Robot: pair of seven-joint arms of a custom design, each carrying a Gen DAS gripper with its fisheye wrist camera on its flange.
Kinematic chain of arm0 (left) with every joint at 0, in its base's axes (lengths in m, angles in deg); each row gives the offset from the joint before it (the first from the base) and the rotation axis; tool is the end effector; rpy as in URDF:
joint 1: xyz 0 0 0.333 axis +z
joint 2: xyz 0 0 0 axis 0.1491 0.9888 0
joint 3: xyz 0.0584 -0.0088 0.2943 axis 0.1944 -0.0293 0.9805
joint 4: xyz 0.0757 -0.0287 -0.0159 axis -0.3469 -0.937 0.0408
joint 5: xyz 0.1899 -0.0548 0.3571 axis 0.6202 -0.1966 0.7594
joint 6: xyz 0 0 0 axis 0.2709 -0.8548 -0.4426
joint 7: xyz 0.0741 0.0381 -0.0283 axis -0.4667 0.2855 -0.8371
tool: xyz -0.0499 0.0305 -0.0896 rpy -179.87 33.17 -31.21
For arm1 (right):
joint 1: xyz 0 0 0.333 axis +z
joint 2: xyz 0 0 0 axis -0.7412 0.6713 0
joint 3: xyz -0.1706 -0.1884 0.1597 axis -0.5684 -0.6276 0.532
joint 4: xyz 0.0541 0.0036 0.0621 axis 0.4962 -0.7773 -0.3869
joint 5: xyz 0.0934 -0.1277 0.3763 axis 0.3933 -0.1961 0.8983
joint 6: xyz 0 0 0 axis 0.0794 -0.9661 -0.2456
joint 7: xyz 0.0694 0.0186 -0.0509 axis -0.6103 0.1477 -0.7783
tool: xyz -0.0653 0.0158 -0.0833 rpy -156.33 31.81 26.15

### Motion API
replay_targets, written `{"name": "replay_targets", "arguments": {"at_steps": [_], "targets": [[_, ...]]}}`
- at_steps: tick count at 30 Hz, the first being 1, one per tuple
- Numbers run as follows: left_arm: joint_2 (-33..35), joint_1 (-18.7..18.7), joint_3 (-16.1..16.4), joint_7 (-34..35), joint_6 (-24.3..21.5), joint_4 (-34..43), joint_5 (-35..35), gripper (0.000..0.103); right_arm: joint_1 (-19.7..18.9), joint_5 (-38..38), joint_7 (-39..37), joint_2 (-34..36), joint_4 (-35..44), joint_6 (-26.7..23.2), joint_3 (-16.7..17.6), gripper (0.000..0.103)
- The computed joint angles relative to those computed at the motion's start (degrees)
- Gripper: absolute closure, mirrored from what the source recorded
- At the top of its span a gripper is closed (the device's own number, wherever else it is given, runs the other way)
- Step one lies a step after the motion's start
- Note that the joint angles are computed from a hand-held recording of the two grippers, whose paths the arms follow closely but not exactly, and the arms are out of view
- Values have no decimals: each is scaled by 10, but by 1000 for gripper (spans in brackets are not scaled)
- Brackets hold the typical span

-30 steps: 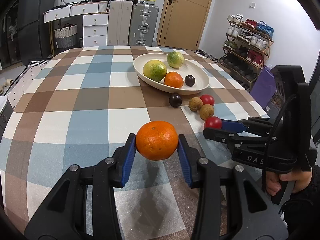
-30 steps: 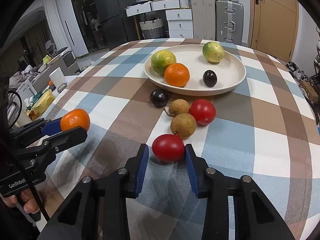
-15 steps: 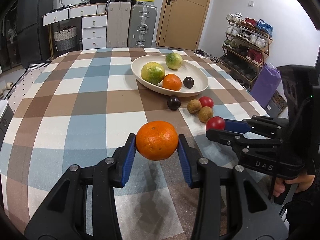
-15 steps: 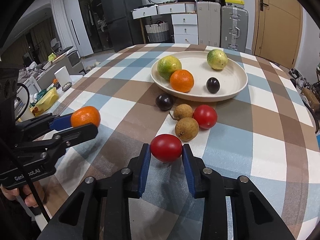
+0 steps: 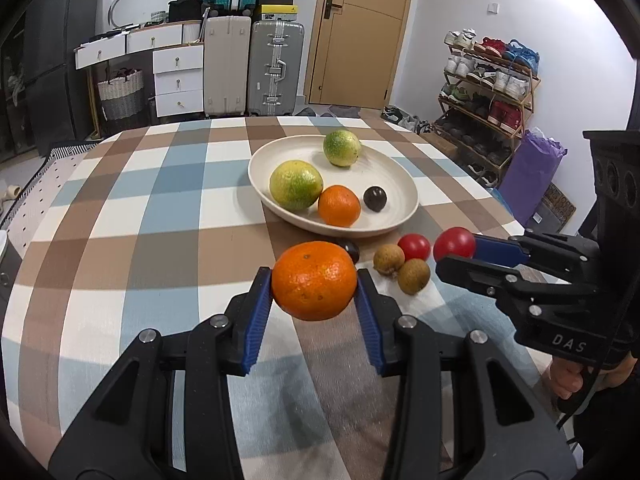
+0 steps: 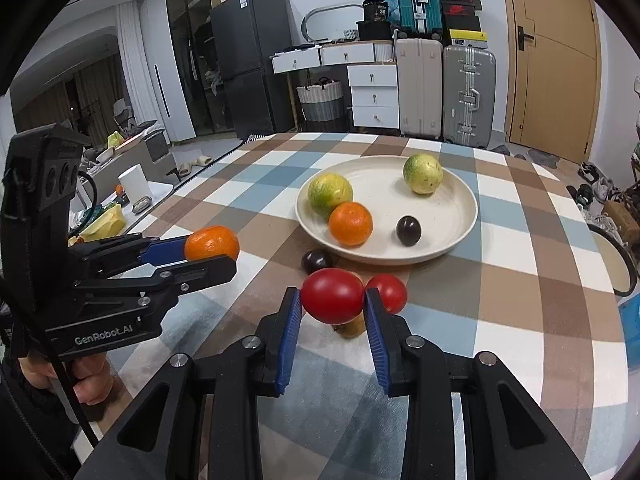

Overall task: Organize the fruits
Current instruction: 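Carry mandarin and tomato to the plate with both tools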

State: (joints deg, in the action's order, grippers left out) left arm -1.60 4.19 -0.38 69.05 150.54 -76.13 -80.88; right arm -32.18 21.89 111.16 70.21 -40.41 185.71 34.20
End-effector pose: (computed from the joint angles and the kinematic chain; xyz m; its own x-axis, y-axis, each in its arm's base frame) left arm 0.6448 -0.1560 0.5019 -0.4068 -0.9005 0.1536 -0.6303 0.1551 -0.7607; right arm 0.6168 0.2591 0.4772 0.3130 -0.9454 -0.0907 -0.6254 -0.1332 -0.7688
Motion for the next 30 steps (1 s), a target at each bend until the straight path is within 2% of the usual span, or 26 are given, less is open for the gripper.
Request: {"name": "replay_targets", "arguments": {"at_steps": [21,30], "targets": [[115,-6,5,-76,-35,154,106,65,-38,37,-28,53,67,29,18,70],[168,-11,8,-102,-58,226,147,65,-59,49,-42,82,103,23,30,70]]}}
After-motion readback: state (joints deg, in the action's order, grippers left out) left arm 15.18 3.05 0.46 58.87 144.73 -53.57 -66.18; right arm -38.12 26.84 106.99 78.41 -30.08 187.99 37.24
